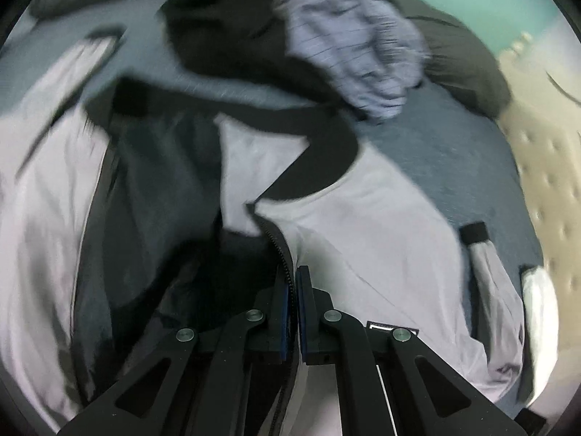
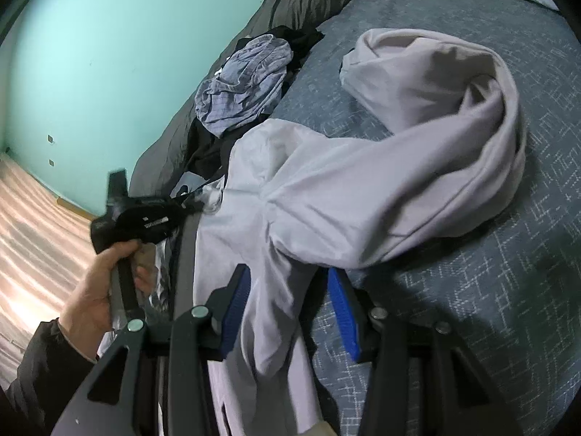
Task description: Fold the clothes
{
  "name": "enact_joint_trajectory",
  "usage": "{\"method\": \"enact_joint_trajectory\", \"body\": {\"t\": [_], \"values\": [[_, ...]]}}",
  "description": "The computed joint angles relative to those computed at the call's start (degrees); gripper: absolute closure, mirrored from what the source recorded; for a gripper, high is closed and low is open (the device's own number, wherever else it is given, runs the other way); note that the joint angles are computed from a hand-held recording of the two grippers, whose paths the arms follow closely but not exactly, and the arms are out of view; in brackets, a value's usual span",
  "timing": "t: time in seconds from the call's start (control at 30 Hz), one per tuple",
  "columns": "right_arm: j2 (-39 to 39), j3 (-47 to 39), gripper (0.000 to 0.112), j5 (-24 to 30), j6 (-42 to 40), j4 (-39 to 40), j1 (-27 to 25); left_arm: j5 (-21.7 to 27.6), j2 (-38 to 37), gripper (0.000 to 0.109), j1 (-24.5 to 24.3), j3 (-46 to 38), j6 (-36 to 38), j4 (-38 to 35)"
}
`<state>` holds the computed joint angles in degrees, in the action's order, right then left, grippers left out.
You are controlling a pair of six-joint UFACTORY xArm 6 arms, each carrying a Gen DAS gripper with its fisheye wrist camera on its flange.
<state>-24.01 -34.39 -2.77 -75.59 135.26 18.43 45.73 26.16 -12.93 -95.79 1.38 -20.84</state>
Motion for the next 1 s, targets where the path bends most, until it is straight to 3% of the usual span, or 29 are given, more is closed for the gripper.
{"method": "enact_joint_trajectory", "body": {"t": [0.2,0.37,0.5,0.67,0.8,1.0], "values": [[-0.92,1.13,0.067,1.17,2.39,-2.36,-0.64,-0.37,0.64,0.103,0.73,1.69,1.49,-0.21],[-1.61,1.63,0.067,1.7,2.78,-2.69,-1.18,2.71,2.26,0.102,0.56,-1.09,0.61,1.93],[-1.68,1.7,0.067,1.85,3.15,-2.92,-1.31,-0.49,1.89,0.104,-0.18,0.03,0.66,3.26],[-1.56,1.52,0.067,1.74,2.6,-2.62,-1.3,-1.12,1.22,0.104,-0.52,0.86,-0.42,4.77],[-1.34,1.28,0.067,1.7,3.23,-2.82,-1.78,-2.34,-1.79,0.101,-0.26,3.58,-0.49,5.75],[-2.29,0.71,0.067,0.26,-2.94,3.69,-3.42,-3.4,-9.6,0.086,0.7,10.05,2.23,3.05]]}}
